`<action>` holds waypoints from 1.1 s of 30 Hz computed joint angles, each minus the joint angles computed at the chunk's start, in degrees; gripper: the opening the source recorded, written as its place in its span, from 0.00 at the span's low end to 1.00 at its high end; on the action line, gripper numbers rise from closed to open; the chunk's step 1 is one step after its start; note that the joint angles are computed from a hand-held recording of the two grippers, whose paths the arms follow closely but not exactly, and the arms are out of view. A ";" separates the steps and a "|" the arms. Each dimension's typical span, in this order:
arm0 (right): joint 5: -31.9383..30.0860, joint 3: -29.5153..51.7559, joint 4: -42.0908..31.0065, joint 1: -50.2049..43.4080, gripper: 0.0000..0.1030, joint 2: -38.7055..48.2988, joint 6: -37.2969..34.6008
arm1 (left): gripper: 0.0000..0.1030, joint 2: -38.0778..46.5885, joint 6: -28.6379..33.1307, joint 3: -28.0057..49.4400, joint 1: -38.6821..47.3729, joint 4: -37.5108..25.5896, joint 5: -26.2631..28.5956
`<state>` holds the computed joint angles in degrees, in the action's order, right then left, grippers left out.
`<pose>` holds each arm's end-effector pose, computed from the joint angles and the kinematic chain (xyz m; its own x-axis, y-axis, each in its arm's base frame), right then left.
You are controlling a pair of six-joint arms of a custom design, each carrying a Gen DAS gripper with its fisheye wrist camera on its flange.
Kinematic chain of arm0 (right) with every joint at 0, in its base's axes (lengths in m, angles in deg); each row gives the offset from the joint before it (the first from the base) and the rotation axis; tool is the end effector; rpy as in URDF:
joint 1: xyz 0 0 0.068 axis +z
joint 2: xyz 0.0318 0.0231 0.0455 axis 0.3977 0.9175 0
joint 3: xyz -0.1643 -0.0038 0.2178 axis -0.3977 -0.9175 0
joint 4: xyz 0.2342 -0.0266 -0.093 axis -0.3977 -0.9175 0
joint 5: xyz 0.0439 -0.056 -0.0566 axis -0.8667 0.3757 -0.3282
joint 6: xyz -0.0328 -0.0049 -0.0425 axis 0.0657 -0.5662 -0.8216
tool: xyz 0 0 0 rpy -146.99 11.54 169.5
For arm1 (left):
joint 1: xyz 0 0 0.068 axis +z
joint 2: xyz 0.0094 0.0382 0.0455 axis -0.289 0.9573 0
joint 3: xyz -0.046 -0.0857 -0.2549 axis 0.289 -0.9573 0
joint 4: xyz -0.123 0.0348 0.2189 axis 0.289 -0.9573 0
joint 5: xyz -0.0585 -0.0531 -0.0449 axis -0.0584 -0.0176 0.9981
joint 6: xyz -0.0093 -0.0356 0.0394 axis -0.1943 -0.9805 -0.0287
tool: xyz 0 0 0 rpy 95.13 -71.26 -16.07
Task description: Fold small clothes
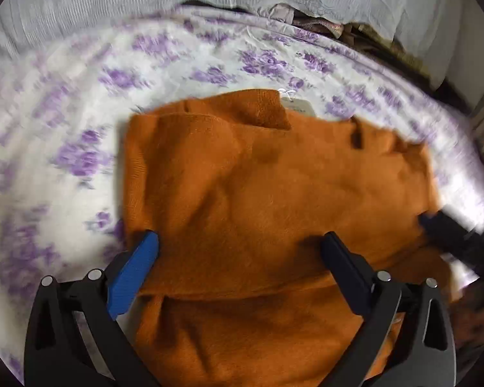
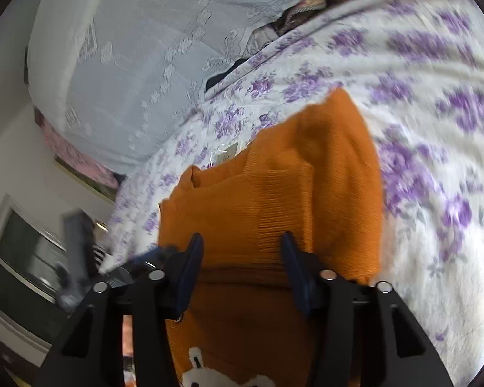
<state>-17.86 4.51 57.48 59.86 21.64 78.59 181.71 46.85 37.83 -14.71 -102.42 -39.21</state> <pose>0.2002 0.1386 0.1605 -0.5752 0.6692 -0.4704 0.1736 0.6619 0.7293 0.3615 -0.0005 0.1579 -0.7443 0.3642 -0.5598 0.5064 0.8543 -0.1175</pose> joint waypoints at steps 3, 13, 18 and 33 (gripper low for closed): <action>7.34 -2.74 -5.68 6.23 0.50 -7.53 3.56 | 0.95 -6.65 -0.19 -6.52 2.18 1.56 1.65; 29.22 -8.84 -26.90 30.64 0.61 -25.92 20.95 | 0.95 -11.02 11.27 -11.07 17.88 -11.80 9.12; 35.02 -7.76 -32.95 40.06 0.61 -24.50 27.53 | 0.95 -14.91 18.93 -15.80 22.85 -14.19 9.72; 29.00 -6.75 -14.63 49.94 0.63 -13.43 18.69 | 0.95 -10.26 50.05 -12.84 38.24 -41.91 15.14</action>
